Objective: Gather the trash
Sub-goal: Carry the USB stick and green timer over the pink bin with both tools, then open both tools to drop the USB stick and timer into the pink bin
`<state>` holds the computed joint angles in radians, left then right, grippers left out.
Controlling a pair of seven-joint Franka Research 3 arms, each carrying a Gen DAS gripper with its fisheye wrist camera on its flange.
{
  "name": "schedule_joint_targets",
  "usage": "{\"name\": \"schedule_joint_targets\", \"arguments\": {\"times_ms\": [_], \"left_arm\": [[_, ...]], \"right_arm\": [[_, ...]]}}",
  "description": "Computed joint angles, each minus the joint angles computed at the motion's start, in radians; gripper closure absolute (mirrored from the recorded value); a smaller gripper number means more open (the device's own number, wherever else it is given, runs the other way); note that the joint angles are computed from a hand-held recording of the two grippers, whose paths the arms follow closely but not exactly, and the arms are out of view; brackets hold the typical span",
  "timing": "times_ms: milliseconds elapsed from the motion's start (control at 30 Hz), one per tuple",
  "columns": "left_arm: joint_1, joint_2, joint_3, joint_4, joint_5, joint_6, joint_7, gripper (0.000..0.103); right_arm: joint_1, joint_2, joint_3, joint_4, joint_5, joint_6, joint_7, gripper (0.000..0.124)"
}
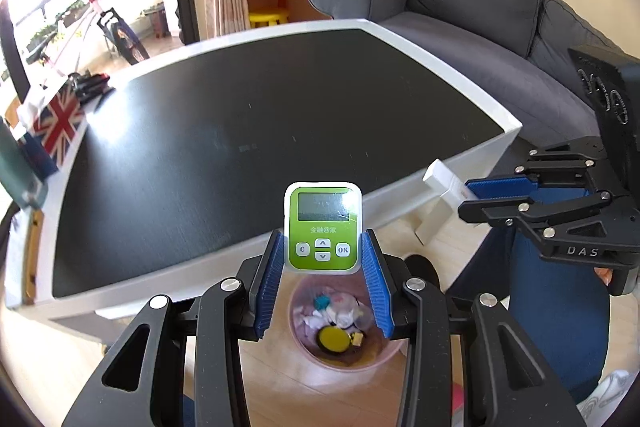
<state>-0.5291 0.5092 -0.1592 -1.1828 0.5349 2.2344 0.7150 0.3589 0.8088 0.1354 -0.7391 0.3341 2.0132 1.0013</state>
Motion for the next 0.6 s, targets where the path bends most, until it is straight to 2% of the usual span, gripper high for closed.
{"name": "schedule_joint_targets", "arguments": {"times_ms": [133,300,333,400,467,500,600], "left_arm": [[0.01,-0.028,-0.011,-0.071,-0.016,0.04,-0.022,0.064],[0.02,-0.045,-0.019,-0.113,-0.026,0.06,-0.037,0.064],[0.022,-0.046,-0.02,-0.117,-0.028,0.061,-0.038,0.064],[0.024,-0.046,-0.022,-0.121,-0.031,0.064,-0.039,0.064],[0.028,-0.047,-0.024,-0.128,-0.037,0.068,-0.039,0.064],[0.03,-0.047,-0.027,-0.131,-0.041,0.071,-0.036,0.064],[0.031,-0.041,-0.029,-0.129,-0.05,0.074,-0.031,0.064]], "right_arm": [[-0.012,-0.045,0.008,-0.11,0.023,0.01,-0.014,0.105],[-0.013,-0.044,0.01,-0.129,0.034,-0.009,-0.019,0.101],[-0.011,-0.047,0.007,-0.135,0.032,-0.002,-0.015,0.095],[-0.012,-0.052,0.005,-0.147,0.036,0.02,-0.006,0.059],[-0.016,-0.06,0.005,-0.163,0.043,0.044,0.001,0.053],[-0.017,-0.06,0.003,-0.162,0.042,0.045,0.004,0.042],[-0.017,-0.069,0.002,-0.178,0.04,0.075,0.011,0.03]]}}
